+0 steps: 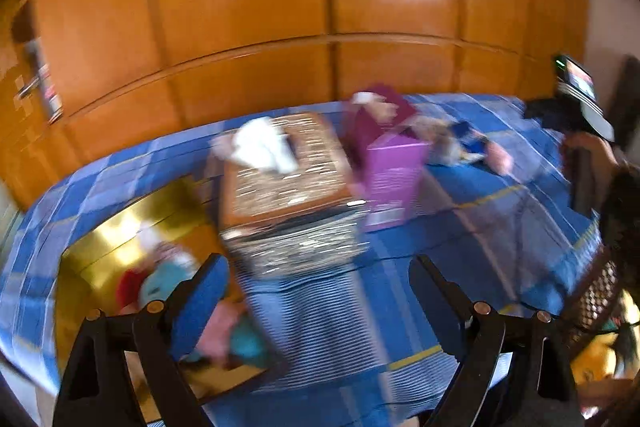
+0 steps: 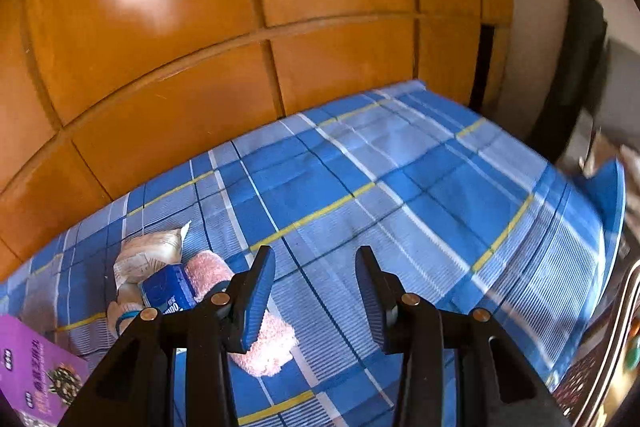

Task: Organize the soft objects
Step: 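Move both tools back over the remaining items on the bed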

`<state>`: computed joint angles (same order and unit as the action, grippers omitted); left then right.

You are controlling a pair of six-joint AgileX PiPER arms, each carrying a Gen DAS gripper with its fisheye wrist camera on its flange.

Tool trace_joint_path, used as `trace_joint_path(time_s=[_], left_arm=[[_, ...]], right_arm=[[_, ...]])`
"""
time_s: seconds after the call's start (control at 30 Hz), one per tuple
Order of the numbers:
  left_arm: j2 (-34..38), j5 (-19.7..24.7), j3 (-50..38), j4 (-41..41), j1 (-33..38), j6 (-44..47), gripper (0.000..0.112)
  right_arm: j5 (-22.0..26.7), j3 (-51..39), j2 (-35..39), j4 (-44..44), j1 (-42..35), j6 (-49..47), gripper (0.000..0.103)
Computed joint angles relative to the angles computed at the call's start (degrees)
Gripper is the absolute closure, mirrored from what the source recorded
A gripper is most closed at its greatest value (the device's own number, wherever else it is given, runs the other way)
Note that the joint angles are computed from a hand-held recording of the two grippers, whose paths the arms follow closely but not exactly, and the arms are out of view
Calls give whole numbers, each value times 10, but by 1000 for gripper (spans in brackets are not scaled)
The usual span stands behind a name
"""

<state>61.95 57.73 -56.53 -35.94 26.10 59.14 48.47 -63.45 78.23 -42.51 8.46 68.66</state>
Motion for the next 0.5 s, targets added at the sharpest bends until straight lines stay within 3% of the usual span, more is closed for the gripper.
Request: trace_joint_path(time_s=[0.27,0.5], left_arm=[[34,-13,-43,87,-241,-144,20],[136,-56,-116,175,-406,-293,27]], right_arm=[[-41,12,-10,124,-60,-57,61],[-70,26,-21,189,-94,-95,61]])
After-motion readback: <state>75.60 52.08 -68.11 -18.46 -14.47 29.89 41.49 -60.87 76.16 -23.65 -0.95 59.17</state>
